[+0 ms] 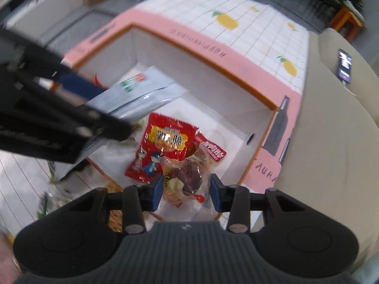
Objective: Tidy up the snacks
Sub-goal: 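Carry both packets over the orange box and open both tools to drop them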
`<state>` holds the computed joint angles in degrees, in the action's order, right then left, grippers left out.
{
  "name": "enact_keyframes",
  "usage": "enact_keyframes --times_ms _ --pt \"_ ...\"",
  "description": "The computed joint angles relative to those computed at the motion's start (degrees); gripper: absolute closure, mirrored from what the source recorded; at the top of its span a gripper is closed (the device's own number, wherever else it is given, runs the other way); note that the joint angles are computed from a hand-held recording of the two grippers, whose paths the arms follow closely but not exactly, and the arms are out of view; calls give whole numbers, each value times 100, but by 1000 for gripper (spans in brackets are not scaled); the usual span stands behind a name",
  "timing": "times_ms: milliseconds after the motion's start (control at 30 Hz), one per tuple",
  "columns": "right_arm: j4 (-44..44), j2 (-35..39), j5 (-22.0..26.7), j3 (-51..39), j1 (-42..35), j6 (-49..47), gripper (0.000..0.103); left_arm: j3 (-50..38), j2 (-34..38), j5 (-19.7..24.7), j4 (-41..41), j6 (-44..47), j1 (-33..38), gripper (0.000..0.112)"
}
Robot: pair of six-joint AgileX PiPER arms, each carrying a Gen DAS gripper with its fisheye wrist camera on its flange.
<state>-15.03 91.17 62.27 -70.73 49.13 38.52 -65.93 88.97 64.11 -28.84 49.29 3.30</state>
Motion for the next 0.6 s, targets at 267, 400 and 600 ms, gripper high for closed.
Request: enact_keyframes --times_ms 267,400,600 --pt "590 485 -48 -47 -504 -1248 64 68 710 -584 411 -253 -510 57" --pt "843 687 -45 -124 -658 -1678 64 22 961 -624 592 -428 -570 57" --pt "1032 972 197 -395 -759 -1998 62 111 1063 -929 906 -633 -726 57"
